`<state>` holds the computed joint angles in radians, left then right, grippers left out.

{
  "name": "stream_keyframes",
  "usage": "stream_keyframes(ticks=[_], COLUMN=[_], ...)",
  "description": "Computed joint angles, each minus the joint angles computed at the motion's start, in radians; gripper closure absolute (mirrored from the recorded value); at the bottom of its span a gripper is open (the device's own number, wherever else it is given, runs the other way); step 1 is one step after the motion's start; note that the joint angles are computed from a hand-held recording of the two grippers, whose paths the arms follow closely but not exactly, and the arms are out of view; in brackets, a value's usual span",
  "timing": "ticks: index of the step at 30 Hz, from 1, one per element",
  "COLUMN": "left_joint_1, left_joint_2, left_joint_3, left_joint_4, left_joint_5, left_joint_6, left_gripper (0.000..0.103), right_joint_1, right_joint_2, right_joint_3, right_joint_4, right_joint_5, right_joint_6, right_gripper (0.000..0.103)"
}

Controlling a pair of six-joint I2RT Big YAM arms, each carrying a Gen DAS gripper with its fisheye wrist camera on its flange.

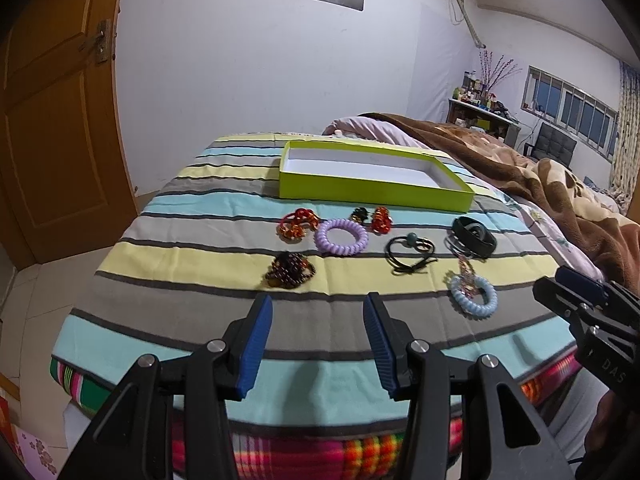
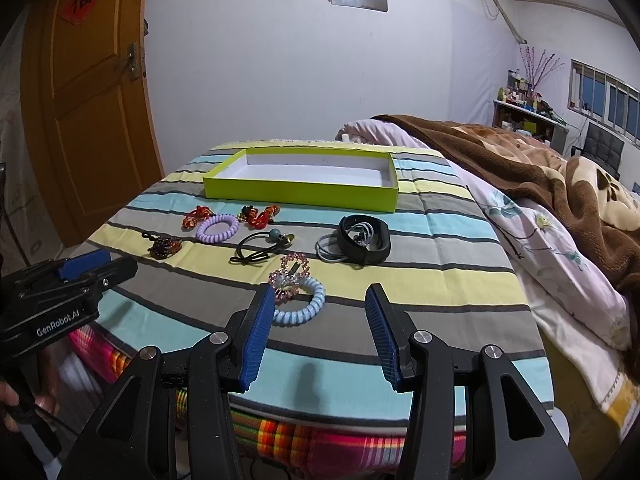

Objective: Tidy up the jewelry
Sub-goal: 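Grasp the dark beaded hair tie with the left tool while the right tool grasps the black watch band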

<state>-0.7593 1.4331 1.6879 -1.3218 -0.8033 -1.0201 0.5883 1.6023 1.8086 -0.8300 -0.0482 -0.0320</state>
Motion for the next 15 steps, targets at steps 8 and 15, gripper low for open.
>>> stream_keyframes(ticks=[8, 15], left_joint_1=[0.081, 0.133], left_joint_2=[0.012, 0.038], left_joint_3=[-0.003, 0.008], left_joint_4=[0.002, 0.006], left_joint_5=[0.045, 0.113], left_joint_6=[0.021, 0.052], left_gripper=[0.054, 0.054], right_joint_1=[-0.013, -0.041], right_joint_2=[0.091, 0.192], right_joint_3=[0.108, 0.25], right_joint_4=[-0.055, -0.119], right_joint_5=[-0.023, -0.027], right_joint_6=[0.002, 0.014], right_gripper=[0.055, 0.055])
